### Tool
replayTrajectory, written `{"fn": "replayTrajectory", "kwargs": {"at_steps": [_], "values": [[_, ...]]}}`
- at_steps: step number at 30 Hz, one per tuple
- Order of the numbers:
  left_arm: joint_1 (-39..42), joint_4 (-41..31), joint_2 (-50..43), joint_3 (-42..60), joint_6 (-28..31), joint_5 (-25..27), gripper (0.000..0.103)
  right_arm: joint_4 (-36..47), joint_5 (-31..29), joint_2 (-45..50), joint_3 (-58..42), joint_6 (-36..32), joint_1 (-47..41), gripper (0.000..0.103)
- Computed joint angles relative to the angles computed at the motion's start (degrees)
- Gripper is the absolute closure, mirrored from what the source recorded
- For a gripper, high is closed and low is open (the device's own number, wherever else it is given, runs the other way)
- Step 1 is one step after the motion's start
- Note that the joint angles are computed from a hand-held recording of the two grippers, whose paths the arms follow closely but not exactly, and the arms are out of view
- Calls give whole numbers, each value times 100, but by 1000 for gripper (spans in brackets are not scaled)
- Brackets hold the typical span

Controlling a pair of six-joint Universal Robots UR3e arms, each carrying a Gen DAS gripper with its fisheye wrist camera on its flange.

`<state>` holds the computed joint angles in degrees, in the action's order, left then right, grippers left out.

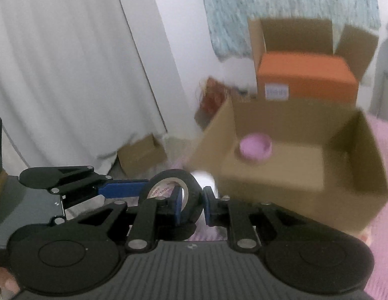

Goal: Organize rigid objects
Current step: 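Carry the black tape roll with the right tool into the box and release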

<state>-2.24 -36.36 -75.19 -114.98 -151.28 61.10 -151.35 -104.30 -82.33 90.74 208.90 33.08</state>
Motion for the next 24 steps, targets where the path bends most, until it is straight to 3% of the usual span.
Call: {"fn": "replayTrajectory", "kwargs": {"at_steps": [4,14,24], "values": [[-379,23,-976,1103,-241,296,37,332,512,46,-487,-280,-613,84],[-1137,-1522,-3519,4125,-400,1289,37,1208,2764,1006,-1236,-339,-2467,84],[-1503,-2065,-4557,5223,-356,1945,37,1465,3640,1828,-1463,-393,-3055,84]]}}
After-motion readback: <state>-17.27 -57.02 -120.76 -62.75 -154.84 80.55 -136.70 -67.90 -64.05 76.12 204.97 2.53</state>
